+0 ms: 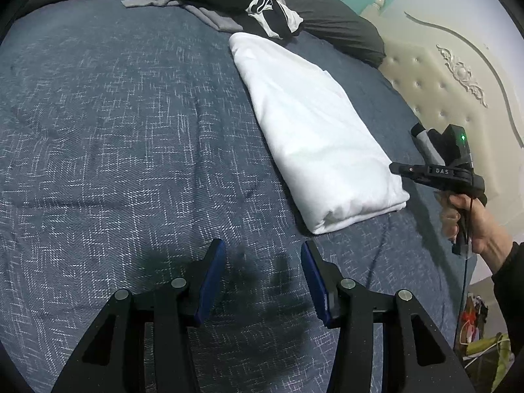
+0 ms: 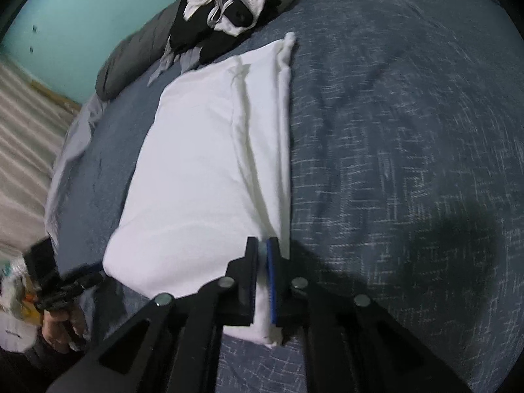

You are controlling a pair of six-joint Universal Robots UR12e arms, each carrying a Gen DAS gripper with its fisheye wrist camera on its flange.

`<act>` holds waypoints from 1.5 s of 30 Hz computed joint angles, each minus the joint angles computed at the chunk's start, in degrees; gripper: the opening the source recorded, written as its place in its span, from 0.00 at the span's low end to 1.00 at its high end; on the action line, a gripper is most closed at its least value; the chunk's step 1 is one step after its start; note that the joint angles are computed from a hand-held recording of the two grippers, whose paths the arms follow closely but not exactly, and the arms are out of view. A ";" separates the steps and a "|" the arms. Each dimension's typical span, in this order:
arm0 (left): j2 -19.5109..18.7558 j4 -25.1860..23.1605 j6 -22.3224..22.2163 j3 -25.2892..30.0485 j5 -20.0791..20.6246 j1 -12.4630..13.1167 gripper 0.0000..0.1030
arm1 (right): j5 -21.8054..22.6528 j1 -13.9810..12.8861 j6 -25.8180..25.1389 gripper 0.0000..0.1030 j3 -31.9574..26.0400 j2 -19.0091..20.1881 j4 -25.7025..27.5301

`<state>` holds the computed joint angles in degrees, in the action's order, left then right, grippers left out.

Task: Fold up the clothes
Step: 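Move the right gripper to the end of the white shirt strip, then grasp the end of the white shirt strip with the left gripper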

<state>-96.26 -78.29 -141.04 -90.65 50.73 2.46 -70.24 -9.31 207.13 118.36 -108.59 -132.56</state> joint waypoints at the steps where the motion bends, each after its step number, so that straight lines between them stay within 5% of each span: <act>1: -0.01 0.00 -0.04 0.03 0.01 0.02 0.50 | 0.13 -0.08 0.67 0.05 0.27 -0.11 -0.33; 12: -0.59 -3.06 -0.44 1.11 -0.78 0.18 0.50 | 0.47 -0.09 6.73 0.07 1.35 -1.17 -2.65; 15: -0.29 -3.52 -0.59 1.14 -1.26 0.19 0.50 | -0.52 0.07 8.95 0.16 1.88 -2.05 -3.48; 17: -0.02 -3.49 -0.78 1.13 -1.28 0.04 0.50 | -0.67 0.21 10.25 0.32 2.26 -2.40 -3.76; 24: -0.99 -4.16 -5.56 2.89 -2.22 -2.08 0.54 | 1.71 0.12 12.63 0.34 3.76 -3.05 -6.85; 38: -4.27 -2.78 -11.37 5.73 2.08 -6.34 0.57 | 6.67 -0.45 10.71 0.39 4.62 -2.27 -6.30; 45: -4.15 0.07 -12.73 5.00 3.46 -6.77 0.68 | 4.93 0.63 7.05 0.39 2.29 -1.22 1.18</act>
<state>-100.41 -78.22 -153.77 -85.65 54.19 -4.31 -65.30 -8.69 214.19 120.65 -109.80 -131.38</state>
